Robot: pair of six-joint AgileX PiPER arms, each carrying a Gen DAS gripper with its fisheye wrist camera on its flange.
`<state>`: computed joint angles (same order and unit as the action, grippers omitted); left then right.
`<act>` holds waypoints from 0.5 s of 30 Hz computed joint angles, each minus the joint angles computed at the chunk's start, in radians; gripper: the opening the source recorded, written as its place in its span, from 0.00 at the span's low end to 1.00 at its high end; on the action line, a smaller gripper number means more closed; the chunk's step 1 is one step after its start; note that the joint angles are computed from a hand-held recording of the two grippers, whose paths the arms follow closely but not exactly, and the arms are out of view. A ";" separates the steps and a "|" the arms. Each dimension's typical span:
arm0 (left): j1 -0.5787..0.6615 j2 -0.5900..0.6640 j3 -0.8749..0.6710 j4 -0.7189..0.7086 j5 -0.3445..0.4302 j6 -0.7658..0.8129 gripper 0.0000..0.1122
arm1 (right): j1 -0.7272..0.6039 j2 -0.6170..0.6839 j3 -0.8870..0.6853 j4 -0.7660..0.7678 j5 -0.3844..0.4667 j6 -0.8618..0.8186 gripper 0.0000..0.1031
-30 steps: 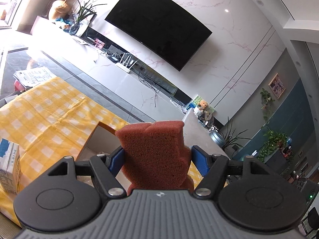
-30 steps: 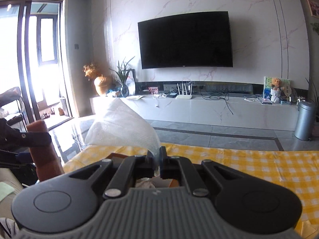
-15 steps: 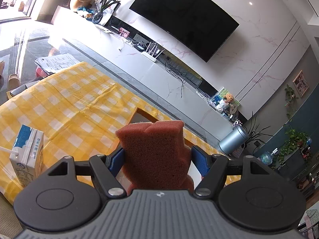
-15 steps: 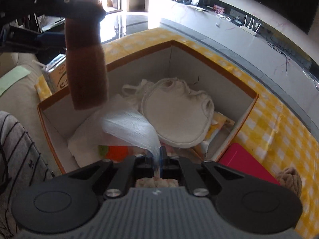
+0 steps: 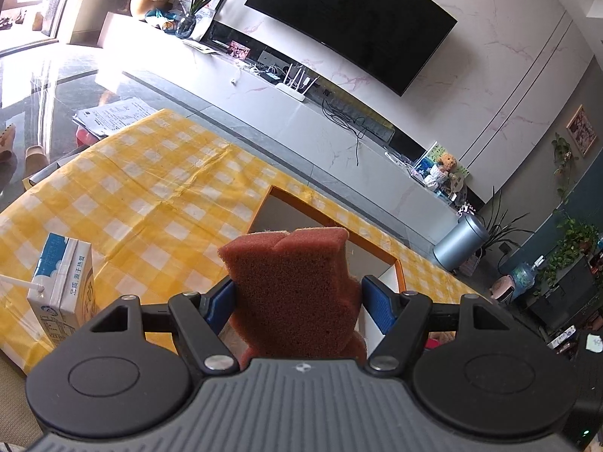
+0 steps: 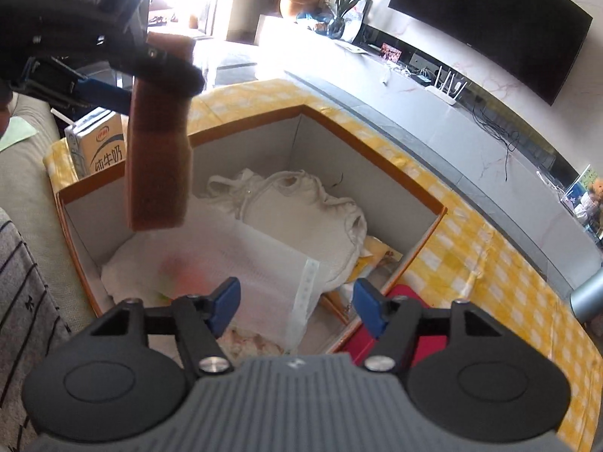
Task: Organize soft objects
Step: 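Lower the tissue sheet into the white box and open the right gripper, then lower the red sponge into the white box and open the left gripper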
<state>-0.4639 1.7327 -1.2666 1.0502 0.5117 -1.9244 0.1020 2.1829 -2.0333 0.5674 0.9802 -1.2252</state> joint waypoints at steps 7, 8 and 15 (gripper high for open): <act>-0.035 0.145 -0.285 -0.228 0.272 0.403 0.74 | -0.043 0.092 -0.172 0.092 0.027 0.099 0.74; -0.040 0.168 -0.322 -0.245 0.313 0.448 0.74 | -0.043 0.110 -0.206 0.090 0.032 0.131 0.74; -0.057 0.345 -0.593 -0.448 0.545 0.919 0.74 | -0.062 0.192 -0.297 0.152 0.056 0.235 0.74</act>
<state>-0.5210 2.0778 -1.8593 0.6024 1.0566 -1.0049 0.0400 2.3750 -2.3300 0.7194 1.0358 -0.9900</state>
